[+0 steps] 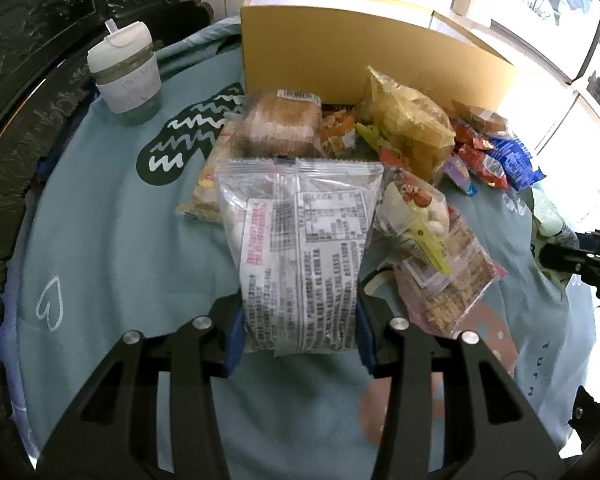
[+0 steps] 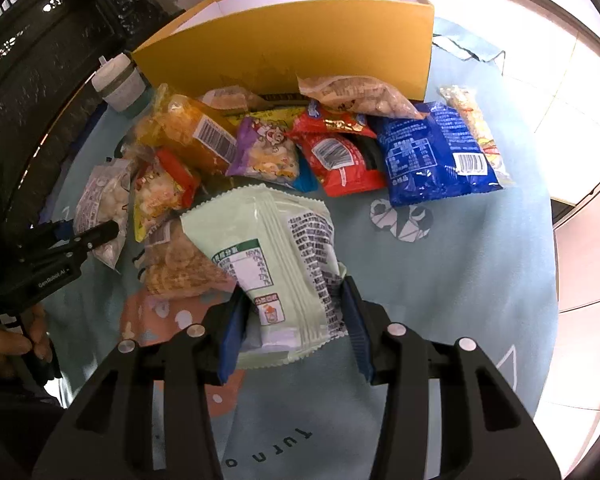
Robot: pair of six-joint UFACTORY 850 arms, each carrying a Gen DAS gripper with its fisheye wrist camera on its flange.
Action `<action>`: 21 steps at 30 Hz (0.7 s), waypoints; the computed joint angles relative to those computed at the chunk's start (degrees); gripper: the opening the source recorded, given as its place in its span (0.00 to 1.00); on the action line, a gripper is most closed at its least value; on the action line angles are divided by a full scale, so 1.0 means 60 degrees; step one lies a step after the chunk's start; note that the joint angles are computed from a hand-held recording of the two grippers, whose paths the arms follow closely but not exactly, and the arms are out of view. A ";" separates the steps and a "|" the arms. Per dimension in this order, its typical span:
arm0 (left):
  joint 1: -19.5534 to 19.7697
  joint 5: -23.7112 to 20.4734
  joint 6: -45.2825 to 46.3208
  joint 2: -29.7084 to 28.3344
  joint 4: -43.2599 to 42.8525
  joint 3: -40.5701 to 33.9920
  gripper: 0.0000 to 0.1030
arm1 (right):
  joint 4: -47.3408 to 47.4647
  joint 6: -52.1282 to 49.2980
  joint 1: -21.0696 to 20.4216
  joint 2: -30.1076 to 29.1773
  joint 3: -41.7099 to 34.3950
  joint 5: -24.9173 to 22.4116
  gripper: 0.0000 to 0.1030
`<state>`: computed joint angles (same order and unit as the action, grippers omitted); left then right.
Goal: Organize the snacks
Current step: 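Lift both packets into the yellow box and open both tools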
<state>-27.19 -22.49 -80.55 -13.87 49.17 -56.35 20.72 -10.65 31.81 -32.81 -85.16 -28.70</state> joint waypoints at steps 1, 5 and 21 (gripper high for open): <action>-0.0009 0.0004 -0.0076 0.0048 0.0060 0.0033 0.44 | 0.0025 0.0004 0.0007 0.0046 0.0029 0.0018 0.45; -0.0033 0.0034 -0.0483 0.0324 0.0420 0.0177 0.44 | 0.0298 -0.0161 -0.0017 0.0257 0.0173 0.0100 0.45; 0.0133 -0.0415 -0.2242 0.0935 0.2837 -0.1090 0.44 | 0.2265 -0.1623 -0.0472 0.0597 -0.1397 0.0486 0.45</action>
<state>-26.39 -24.98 -94.00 -8.26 66.19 -62.90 34.32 -20.39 28.98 -29.23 -93.54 -25.78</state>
